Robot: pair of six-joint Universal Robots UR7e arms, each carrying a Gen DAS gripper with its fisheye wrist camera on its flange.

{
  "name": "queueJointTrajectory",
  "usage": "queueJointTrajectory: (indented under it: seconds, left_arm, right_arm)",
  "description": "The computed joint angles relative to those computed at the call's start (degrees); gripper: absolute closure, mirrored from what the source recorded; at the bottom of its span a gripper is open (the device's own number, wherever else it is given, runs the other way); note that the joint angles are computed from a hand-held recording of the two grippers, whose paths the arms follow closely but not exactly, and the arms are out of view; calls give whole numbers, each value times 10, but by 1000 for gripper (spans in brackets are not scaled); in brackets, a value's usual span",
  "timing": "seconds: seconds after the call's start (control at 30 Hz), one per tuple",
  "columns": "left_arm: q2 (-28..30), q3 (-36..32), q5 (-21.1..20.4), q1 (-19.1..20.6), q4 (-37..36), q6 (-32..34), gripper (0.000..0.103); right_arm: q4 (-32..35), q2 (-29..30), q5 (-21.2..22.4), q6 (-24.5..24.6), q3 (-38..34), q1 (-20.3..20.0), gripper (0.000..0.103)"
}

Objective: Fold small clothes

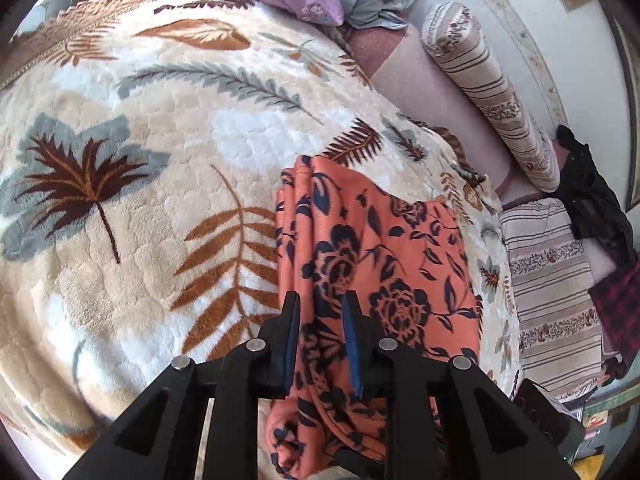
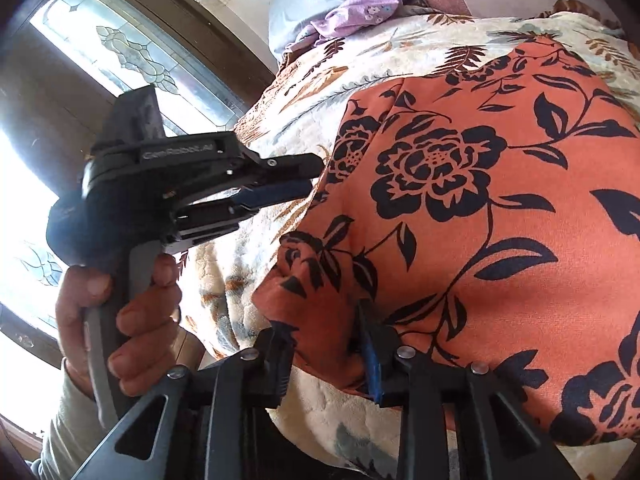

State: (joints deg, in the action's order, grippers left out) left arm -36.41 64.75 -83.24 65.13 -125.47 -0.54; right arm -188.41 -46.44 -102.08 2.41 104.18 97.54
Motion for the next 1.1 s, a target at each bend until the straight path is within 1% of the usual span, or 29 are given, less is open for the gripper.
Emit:
queueJointTrajectory:
  seconds: [0.03,0.07,0.1,0.13,0.17,0.2,0.23,0.27,0.3,0.33,0.4,0.47,0.5,0.57,0.63,0.67,0.73,0.77,0.83,0.9,0.93,0.97,1.0,1.03,1.1]
  left_arm:
    - [-10,13,-9,-3,-7,6,79]
    - [-21,28,-19,-6,-14,13,75]
    - [-28,40,-26,-9,-16,17,73]
    - [-32,48,-27,-12,-12,19,70]
    - [-33,53,-21,-13,-5,22,70]
    - [-31,57,2,-15,1,21,70]
    - [-26,59,40,-17,14,11,70]
    - [-21,62,81,-18,26,-2,66]
    - [-22,71,100,-15,18,-8,58]
    - [-29,85,96,-11,-4,-12,51]
    - [-41,98,99,-11,-14,-25,51]
    - [-54,120,137,-25,-33,-12,51]
    - [-62,130,149,-31,-41,-5,52]
    - [-77,150,151,-41,-61,6,53]
    - [-91,173,150,-54,-100,22,53]
    - [-96,182,144,-60,-119,31,53]
    - [-102,193,115,-68,-149,50,53]
    - [-100,198,108,-72,-167,59,53]
    - [-84,202,129,-84,-199,73,53]
    - [-59,196,163,-88,-214,81,53]
    - [-47,194,188,-89,-219,84,53]
    - [-32,189,222,-89,-218,85,53]
    - [-22,184,252,-87,-200,77,53]
    - [-18,186,258,-82,-198,71,50]
    - [-21,198,254,-77,-227,80,48]
  right_arm:
    - [-11,3,8,-3,2,0,60]
    - [-24,1,22,-9,12,-2,46]
    - [-36,6,28,-20,14,-1,40]
    - [-45,9,21,-30,16,4,33]
    - [-51,11,17,-37,18,8,32]
    - [-57,10,23,-37,24,7,32]
    - [-61,4,36,-32,35,3,32]
    - [-69,-6,50,-27,53,-2,33]
    - [-72,-16,62,-21,70,-7,33]
    - [-76,-29,69,-15,88,-12,33]
    - [-95,-51,79,0,126,-19,33]
    - [-127,-76,86,10,165,-28,33]
    - [-141,-88,94,15,181,-33,33]
    - [-172,-112,97,30,213,-40,33]
    - [-203,-140,107,46,247,-51,33]
    - [-215,-155,108,56,261,-57,33]
    - [-231,-178,115,69,278,-74,33]
    - [-240,-190,121,79,285,-86,32]
    - [-224,-208,126,103,286,-112,29]
    - [-195,-223,160,134,281,-150,29]
    - [-177,-228,175,148,275,-167,29]
    - [-153,-229,181,159,265,-178,29]
    - [-139,-230,189,164,259,-189,29]
    - [-126,-227,202,171,249,-197,29]
    - [-99,-217,224,174,224,-204,29]
